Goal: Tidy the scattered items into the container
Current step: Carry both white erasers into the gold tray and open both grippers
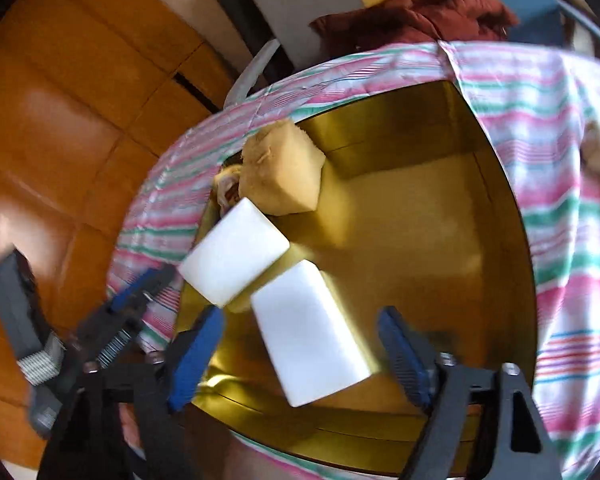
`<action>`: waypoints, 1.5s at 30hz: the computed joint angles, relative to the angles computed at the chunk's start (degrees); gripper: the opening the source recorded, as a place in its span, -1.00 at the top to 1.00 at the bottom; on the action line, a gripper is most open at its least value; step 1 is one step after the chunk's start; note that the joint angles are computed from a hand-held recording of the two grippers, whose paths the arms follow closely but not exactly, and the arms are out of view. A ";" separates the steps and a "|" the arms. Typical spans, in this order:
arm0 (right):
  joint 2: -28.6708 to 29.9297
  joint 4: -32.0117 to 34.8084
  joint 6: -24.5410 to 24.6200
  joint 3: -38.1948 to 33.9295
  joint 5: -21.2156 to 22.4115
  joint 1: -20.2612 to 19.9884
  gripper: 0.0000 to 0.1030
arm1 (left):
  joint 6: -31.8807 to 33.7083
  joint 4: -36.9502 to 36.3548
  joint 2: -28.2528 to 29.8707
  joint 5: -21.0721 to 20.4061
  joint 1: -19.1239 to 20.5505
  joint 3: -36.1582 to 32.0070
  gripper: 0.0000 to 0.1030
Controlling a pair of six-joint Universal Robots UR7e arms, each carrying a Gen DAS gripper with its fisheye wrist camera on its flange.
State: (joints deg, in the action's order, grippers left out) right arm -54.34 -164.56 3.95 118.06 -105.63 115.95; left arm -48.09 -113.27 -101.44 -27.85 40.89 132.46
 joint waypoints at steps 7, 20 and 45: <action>4.36 9.38 -3.58 -3.94 -7.28 2.35 0.21 | 2.52 -2.96 -0.01 0.18 0.82 0.29 0.37; 6.75 4.79 -2.83 -6.42 -14.29 1.69 0.25 | 11.70 -2.08 7.59 -7.20 4.66 -4.05 0.37; 5.67 11.86 -0.23 -7.42 -1.09 1.60 0.25 | -5.80 -0.56 -6.38 3.95 -4.26 1.94 0.19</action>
State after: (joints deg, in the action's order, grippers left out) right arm -48.67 -152.69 3.72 110.63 -106.73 117.55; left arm -53.90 -113.83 -107.82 -23.91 36.63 134.40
